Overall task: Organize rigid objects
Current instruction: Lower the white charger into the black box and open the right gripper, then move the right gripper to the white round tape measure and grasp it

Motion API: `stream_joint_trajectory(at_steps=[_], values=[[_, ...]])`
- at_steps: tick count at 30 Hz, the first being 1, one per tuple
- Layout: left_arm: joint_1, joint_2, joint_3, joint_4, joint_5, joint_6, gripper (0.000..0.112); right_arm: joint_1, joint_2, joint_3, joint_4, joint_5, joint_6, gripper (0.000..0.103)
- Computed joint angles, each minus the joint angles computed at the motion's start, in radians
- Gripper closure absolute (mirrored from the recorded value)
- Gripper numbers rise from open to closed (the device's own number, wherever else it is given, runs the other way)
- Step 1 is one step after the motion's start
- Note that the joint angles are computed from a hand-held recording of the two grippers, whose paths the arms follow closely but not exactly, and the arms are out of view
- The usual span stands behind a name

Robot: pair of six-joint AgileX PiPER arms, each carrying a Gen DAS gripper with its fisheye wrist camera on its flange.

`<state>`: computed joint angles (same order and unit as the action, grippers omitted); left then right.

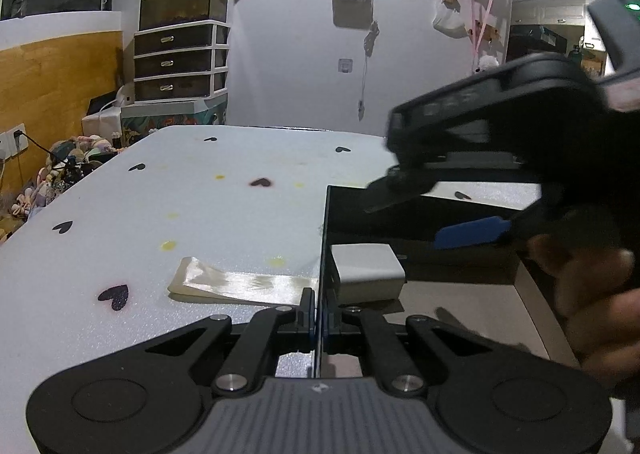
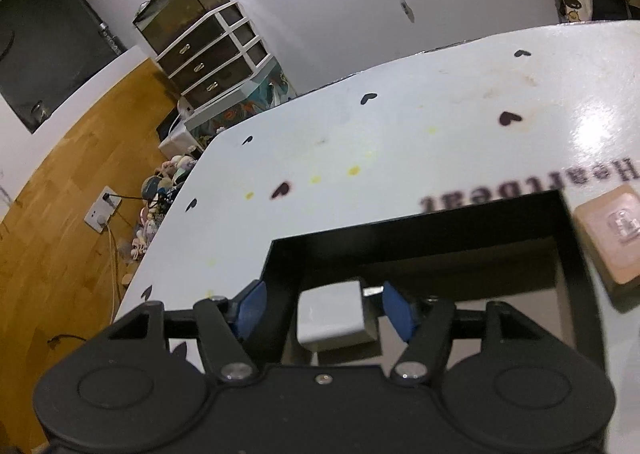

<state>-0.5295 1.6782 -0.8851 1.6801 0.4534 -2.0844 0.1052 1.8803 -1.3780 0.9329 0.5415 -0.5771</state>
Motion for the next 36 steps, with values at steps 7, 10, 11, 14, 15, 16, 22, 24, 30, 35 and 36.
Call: stream_joint_trajectory(at_steps=[7, 10, 11, 14, 15, 16, 22, 24, 30, 35, 36], values=[[-0.001, 0.000, -0.023, -0.097, -0.001, 0.095, 0.109, -0.068, -0.088, 0.109, 0.095, 0.028, -0.205, 0.037], [-0.001, 0.003, -0.032, -0.121, 0.001, 0.119, 0.109, -0.105, -0.133, 0.166, 0.135, 0.041, -0.304, 0.037], [-0.002, 0.004, -0.034, -0.128, 0.002, 0.125, 0.109, -0.118, -0.150, 0.188, 0.151, 0.042, -0.345, 0.037], [-0.005, 0.004, -0.038, -0.145, 0.007, 0.138, 0.109, -0.153, -0.207, 0.267, 0.201, 0.019, -0.463, 0.034], [-0.004, 0.004, -0.040, -0.155, 0.007, 0.148, 0.109, -0.167, -0.225, 0.293, 0.224, 0.015, -0.509, 0.033], [-0.006, 0.003, -0.039, -0.159, 0.007, 0.150, 0.109, -0.180, -0.244, 0.318, 0.244, 0.011, -0.547, 0.031], [-0.009, 0.007, -0.051, -0.194, 0.014, 0.182, 0.108, -0.286, -0.350, 0.467, 0.449, 0.024, -0.862, 0.019], [-0.009, 0.005, -0.053, -0.209, 0.012, 0.191, 0.108, -0.338, -0.378, 0.516, 0.539, 0.057, -0.992, 0.013], [-0.008, 0.001, -0.056, -0.236, 0.012, 0.219, 0.108, -0.498, -0.424, 0.629, 0.699, 0.143, -1.262, 0.007], [-0.007, -0.004, -0.053, -0.228, 0.009, 0.209, 0.109, -0.620, -0.412, 0.692, 0.769, 0.163, -1.429, 0.006], [-0.008, -0.004, -0.053, -0.230, 0.010, 0.209, 0.109, -0.638, -0.407, 0.706, 0.785, 0.161, -1.463, 0.006]])
